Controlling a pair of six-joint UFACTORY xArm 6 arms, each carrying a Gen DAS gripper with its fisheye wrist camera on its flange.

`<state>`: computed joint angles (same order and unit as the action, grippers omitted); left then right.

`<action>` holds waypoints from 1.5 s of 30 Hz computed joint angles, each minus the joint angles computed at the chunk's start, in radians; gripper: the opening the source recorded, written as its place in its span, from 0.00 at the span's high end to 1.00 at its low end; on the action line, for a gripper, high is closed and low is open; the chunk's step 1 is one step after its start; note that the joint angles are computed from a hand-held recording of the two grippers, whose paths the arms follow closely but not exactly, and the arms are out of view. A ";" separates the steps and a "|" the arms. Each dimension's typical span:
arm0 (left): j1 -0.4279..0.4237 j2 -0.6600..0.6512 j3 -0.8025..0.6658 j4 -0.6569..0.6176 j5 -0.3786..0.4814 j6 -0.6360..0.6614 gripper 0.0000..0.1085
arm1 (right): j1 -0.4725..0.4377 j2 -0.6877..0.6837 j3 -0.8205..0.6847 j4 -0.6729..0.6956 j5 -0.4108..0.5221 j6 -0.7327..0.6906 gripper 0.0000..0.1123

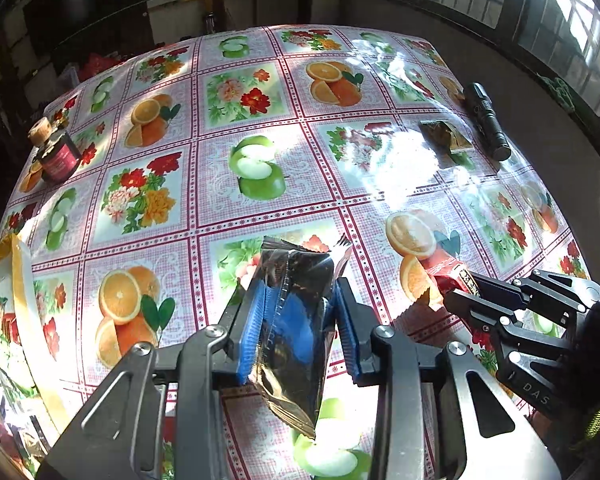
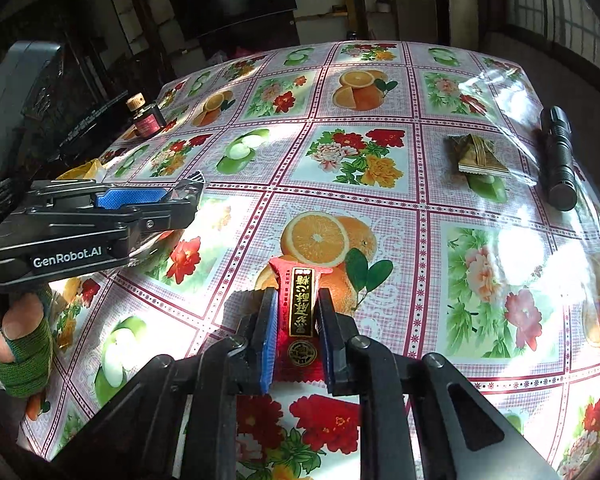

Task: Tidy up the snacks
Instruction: 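Carry the silver foil bag and red-and-gold packet over the tray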

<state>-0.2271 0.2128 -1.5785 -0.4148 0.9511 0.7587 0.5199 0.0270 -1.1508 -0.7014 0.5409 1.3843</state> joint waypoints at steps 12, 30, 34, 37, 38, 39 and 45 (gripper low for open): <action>0.154 -0.183 0.214 -0.076 0.033 0.023 0.68 | 0.076 -0.005 -0.001 -0.031 -0.080 0.063 0.85; 0.199 -0.394 0.422 0.160 -0.267 -0.135 0.67 | 0.145 0.130 -0.208 -0.045 -0.081 -0.007 0.85; 0.214 -0.396 0.418 0.171 -0.289 -0.150 0.67 | 0.155 0.161 -0.258 -0.040 -0.081 -0.034 0.85; 0.226 -0.395 0.413 0.178 -0.299 -0.161 0.67 | 0.163 0.189 -0.302 -0.031 -0.075 -0.061 0.85; 0.230 -0.394 0.411 0.183 -0.301 -0.166 0.67 | 0.164 0.197 -0.313 -0.028 -0.077 -0.069 0.85; 0.235 -0.394 0.411 0.186 -0.306 -0.169 0.67 | 0.165 0.206 -0.327 -0.023 -0.078 -0.079 0.85; 0.269 -0.377 0.388 0.198 -0.315 -0.188 0.67 | 0.174 0.262 -0.412 0.005 -0.080 -0.139 0.85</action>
